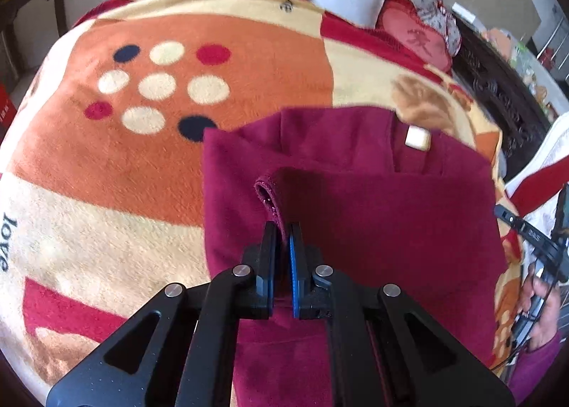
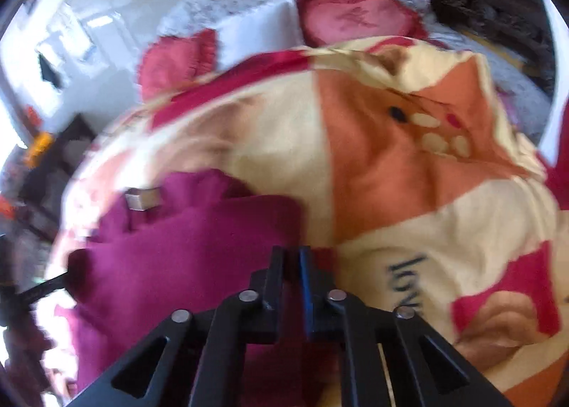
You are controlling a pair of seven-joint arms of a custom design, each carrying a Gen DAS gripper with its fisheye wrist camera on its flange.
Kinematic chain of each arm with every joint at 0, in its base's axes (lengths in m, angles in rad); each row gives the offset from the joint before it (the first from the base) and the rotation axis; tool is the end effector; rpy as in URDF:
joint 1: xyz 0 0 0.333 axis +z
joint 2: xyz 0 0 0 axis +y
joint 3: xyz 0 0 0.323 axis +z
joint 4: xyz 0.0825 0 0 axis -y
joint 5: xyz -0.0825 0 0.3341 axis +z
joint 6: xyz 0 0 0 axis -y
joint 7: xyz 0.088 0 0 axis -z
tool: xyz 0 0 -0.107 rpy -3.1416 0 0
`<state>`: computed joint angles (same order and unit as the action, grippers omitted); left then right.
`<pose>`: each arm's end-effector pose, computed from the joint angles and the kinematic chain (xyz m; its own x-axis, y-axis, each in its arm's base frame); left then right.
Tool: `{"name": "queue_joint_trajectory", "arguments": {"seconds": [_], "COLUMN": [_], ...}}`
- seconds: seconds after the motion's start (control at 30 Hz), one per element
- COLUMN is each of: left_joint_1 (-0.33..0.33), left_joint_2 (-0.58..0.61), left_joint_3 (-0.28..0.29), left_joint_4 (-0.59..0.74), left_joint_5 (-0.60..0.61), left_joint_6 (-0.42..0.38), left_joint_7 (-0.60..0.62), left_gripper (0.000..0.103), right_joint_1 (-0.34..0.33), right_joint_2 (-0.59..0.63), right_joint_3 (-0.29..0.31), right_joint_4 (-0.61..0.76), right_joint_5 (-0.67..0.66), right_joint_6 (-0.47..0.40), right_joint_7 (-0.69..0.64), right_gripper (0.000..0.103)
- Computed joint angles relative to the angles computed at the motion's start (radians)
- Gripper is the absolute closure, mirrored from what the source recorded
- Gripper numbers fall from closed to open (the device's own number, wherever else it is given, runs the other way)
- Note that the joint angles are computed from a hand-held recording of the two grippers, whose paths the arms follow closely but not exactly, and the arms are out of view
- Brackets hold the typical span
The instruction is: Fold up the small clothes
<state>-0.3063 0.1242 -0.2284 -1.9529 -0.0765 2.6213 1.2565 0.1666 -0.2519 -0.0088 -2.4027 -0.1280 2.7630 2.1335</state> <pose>0.5065 -0.2910 0.5091 -0.2108 -0.9451 0.2498 -0.8839 0.0752 -0.4615 0.4509 0.0769 0.5150 -0.2286 -0.9495 -0.2148 -0.7846 0.3103 -0.5367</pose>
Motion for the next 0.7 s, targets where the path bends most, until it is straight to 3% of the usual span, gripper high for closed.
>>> {"name": "queue_joint_trajectory", "arguments": {"seconds": [0.03, 0.07, 0.13, 0.2, 0.27, 0.3, 0.37, 0.43, 0.47, 0.5, 0.53, 0.57, 0.6, 0.7], "left_joint_1": [-0.004, -0.007, -0.008, -0.006, -0.004, -0.004, -0.006, -0.007, -0.008, -0.009, -0.009, -0.009, -0.008, -0.011], "left_joint_2": [0.005, 0.003, -0.005, -0.009, -0.008, -0.01, -0.012, -0.018, -0.021, -0.028, -0.038, -0.047, -0.057, -0.062], "left_joint_3": [0.001, 0.002, 0.002, 0.001, 0.002, 0.002, 0.002, -0.001, -0.002, -0.003, -0.005, -0.008, -0.01, -0.013], "left_joint_4": [0.003, -0.004, -0.015, -0.018, -0.016, -0.016, -0.017, -0.02, -0.02, -0.022, -0.028, -0.036, -0.05, -0.076], "left_joint_5": [0.011, 0.022, 0.03, 0.027, 0.025, 0.025, 0.03, 0.03, 0.032, 0.04, 0.039, 0.037, 0.034, 0.061], "left_joint_6": [-0.006, 0.0, 0.017, 0.012, 0.007, 0.006, 0.008, 0.006, 0.002, -0.003, -0.004, 0.001, 0.017, 0.05], "left_joint_7": [-0.011, -0.019, -0.017, -0.011, -0.018, -0.021, -0.035, -0.038, -0.037, -0.038, -0.032, -0.025, -0.017, -0.023], "left_gripper": [0.099, 0.099, 0.099, 0.099, 0.099, 0.099, 0.098, 0.093, 0.088, 0.082, 0.078, 0.066, 0.053, 0.044], "right_joint_1": [-0.021, -0.006, 0.091, 0.096, 0.127, 0.153, 0.195, 0.188, 0.208, 0.199, 0.154, 0.131, 0.117, 0.064], "right_joint_2": [0.003, -0.009, -0.058, -0.099, -0.124, -0.132, -0.124, -0.104, -0.091, -0.086, -0.098, -0.112, -0.124, -0.13], "right_joint_3": [0.015, 0.0, -0.086, -0.079, -0.087, -0.099, -0.119, -0.102, -0.116, -0.104, -0.058, -0.036, -0.026, 0.009], "right_joint_4": [0.009, -0.015, -0.061, -0.072, -0.081, -0.092, -0.094, -0.096, -0.094, -0.093, -0.103, -0.114, -0.121, -0.128], "right_joint_5": [-0.033, 0.003, 0.2, 0.21, 0.248, 0.288, 0.356, 0.367, 0.401, 0.403, 0.335, 0.298, 0.274, 0.184], "right_joint_6": [-0.036, -0.017, 0.037, 0.007, -0.018, -0.011, -0.017, -0.021, -0.034, -0.048, -0.052, -0.044, -0.041, -0.049], "right_joint_7": [0.02, 0.006, -0.15, -0.183, -0.225, -0.251, -0.3, -0.302, -0.336, -0.348, -0.303, -0.284, -0.267, -0.196], "right_gripper": [0.102, 0.102, 0.101, 0.088, 0.033, 0.027, 0.027, 0.03, 0.05, 0.063, 0.07, 0.079, 0.081, 0.086]}}
